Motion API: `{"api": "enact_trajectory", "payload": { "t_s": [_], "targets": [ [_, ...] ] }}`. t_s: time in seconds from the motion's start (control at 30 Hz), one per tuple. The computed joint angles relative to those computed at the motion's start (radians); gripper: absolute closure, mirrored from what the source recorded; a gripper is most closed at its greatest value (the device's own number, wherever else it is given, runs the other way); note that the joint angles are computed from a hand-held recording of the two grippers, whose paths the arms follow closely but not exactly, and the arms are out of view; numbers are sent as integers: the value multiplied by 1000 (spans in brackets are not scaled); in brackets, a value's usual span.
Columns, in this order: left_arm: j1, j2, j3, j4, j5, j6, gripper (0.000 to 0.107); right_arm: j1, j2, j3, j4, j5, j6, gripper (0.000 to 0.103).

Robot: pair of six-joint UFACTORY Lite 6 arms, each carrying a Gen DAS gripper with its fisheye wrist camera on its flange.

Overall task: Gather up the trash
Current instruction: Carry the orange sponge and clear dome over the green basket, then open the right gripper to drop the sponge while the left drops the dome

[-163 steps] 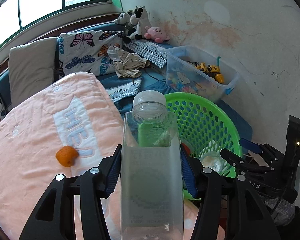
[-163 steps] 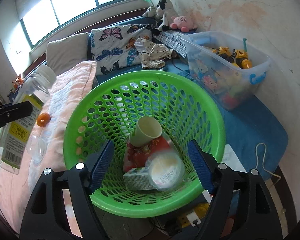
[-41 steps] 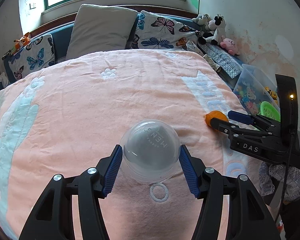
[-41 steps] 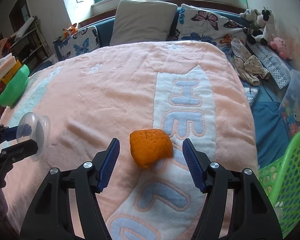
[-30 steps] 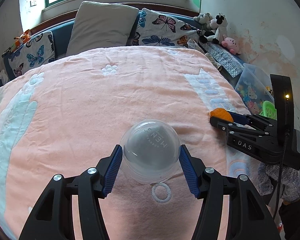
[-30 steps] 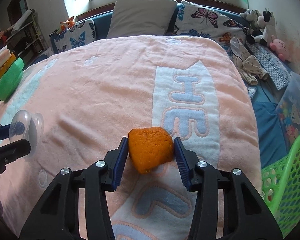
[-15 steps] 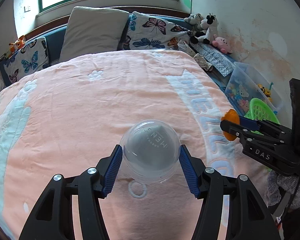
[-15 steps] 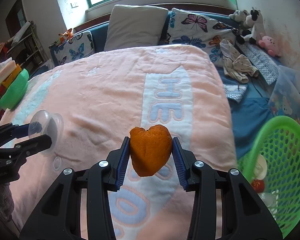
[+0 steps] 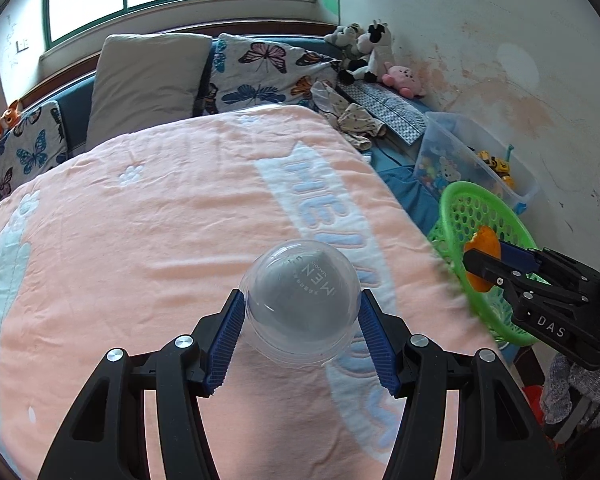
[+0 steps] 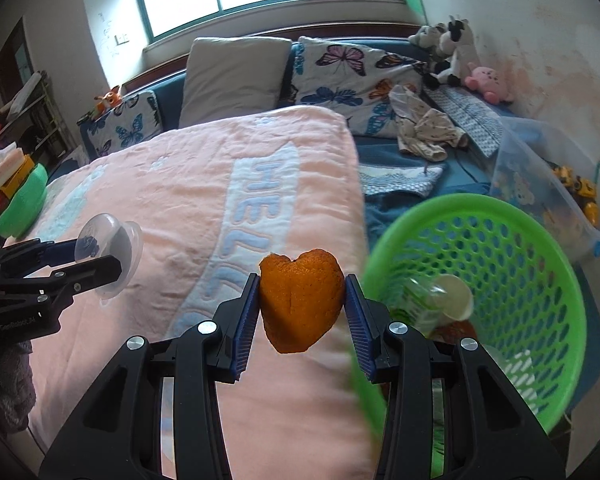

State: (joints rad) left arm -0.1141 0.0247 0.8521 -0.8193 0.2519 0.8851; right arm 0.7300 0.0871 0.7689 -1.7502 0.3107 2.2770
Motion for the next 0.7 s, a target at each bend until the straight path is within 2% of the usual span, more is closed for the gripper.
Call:
{"api": "enact_trajectory", "payload": {
  "t_s": [0.2, 0.5, 0.7],
  "targets": [
    [-112, 11, 36, 159, -14, -211, 51, -64, -172, -166, 52, 10, -53, 60],
    [-278, 82, 152, 415, -18, -538, 51, -211, -382, -343, 192, -4, -257, 60],
    [-373, 151, 246, 591, -14, -744, 51, -333, -479, -443, 195, -38, -297, 58]
  ]
}}
